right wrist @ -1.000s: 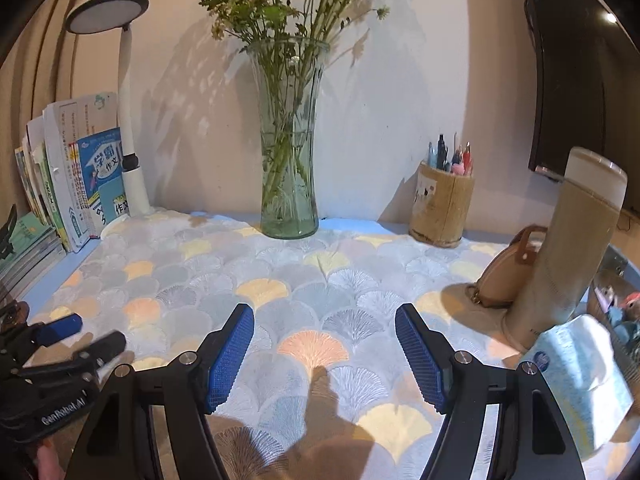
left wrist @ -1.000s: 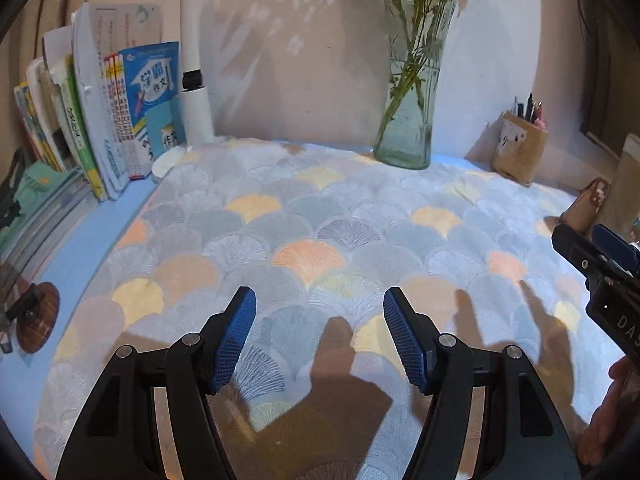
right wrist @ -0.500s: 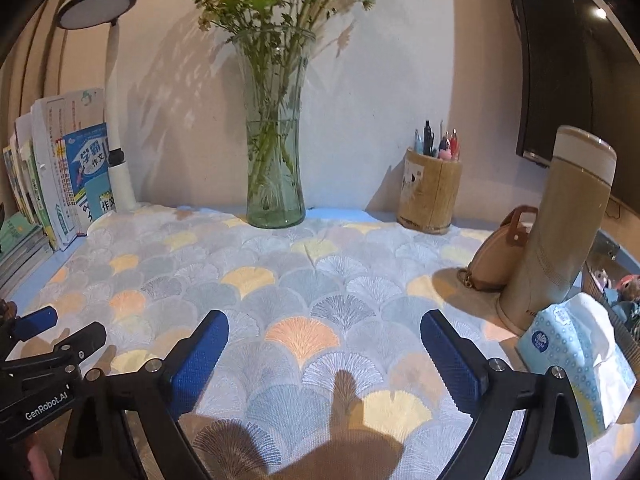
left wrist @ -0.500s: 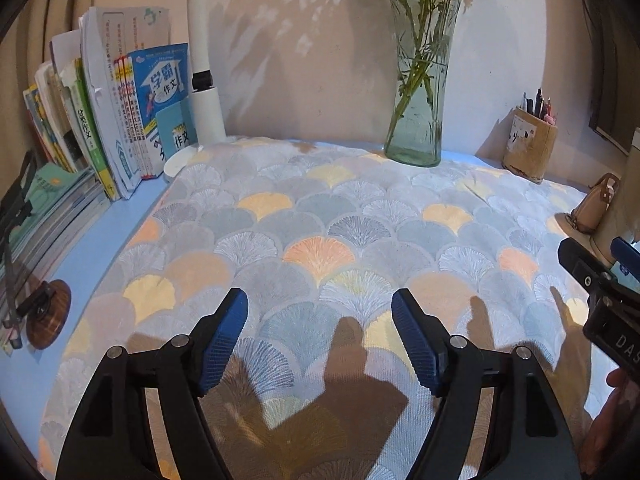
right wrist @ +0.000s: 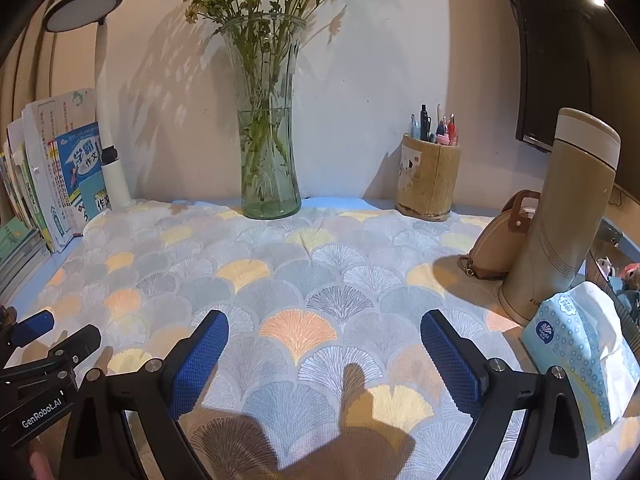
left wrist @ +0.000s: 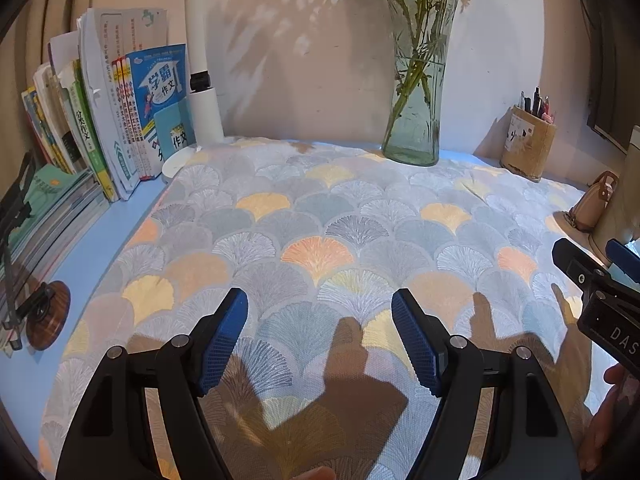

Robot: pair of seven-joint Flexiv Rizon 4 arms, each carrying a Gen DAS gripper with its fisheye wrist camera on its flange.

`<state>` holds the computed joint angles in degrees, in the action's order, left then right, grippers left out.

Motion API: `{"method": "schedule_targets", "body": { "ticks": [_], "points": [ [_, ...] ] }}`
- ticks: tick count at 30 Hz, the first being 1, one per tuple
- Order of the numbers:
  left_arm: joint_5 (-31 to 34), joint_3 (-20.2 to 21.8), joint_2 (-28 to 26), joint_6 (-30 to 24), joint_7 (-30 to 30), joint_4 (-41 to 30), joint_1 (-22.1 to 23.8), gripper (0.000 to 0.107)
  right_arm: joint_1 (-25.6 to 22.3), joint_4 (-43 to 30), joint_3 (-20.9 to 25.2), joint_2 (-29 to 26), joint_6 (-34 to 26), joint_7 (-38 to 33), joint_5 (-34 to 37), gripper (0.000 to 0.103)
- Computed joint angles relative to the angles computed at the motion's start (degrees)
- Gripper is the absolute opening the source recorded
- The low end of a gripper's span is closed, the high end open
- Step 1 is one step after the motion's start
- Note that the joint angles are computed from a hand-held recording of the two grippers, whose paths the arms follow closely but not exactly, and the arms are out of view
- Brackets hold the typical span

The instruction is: Organize soft objects

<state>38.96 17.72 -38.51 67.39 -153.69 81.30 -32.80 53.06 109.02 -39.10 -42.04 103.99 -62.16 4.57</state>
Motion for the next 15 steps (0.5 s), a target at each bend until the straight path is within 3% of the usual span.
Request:
{"method": "schedule_targets", "body": {
  "ticks": [15],
  "points": [
    [-1.1, -0.8, -0.1, 0.3, 1.3, 0.3, 0.7, 0.073, -0.9, -0.3, 0.5, 0.3, -1.7, 1.0, -1.8, 0.097]
  ]
}}
